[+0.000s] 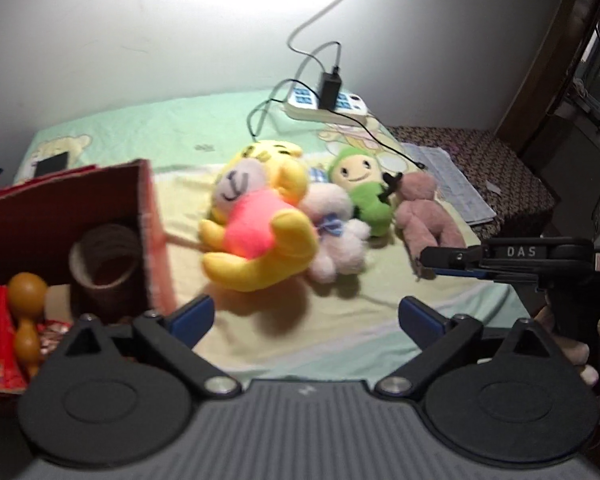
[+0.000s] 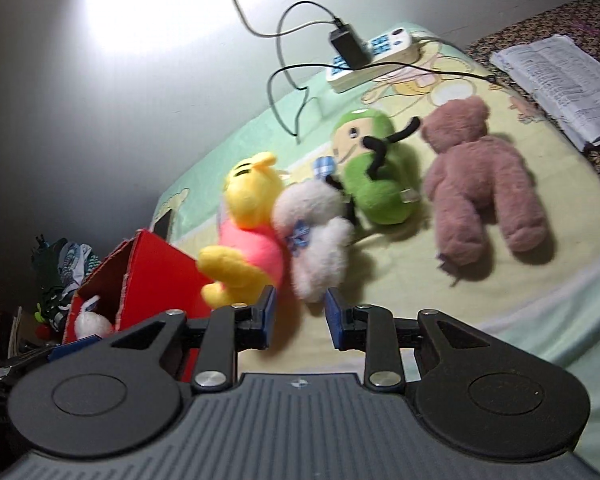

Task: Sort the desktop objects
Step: 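Move the right gripper down to the pink teddy bear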

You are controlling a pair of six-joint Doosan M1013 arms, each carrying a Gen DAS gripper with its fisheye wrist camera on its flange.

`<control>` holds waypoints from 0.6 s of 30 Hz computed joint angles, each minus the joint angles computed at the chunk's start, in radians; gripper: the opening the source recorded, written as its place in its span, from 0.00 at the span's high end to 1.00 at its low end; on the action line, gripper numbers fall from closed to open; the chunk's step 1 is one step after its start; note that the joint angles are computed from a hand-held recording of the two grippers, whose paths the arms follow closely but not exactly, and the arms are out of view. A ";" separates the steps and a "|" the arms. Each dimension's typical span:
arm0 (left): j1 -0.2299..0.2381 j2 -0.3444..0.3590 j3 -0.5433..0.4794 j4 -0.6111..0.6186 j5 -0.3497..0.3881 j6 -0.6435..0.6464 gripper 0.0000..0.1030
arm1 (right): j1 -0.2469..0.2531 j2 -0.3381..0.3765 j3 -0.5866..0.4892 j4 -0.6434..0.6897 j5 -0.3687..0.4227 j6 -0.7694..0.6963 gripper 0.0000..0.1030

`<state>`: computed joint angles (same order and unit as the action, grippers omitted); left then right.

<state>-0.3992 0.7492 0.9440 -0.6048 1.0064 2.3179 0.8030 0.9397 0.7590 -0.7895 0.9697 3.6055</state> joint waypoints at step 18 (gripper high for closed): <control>-0.190 0.229 -0.290 0.144 0.136 -0.353 0.13 | -0.077 -0.207 0.448 -0.047 -0.140 0.186 0.57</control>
<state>-0.5893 0.9780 0.6535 -0.4604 1.1420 1.9645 0.7259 0.7326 1.2067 -0.8364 0.8301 3.7914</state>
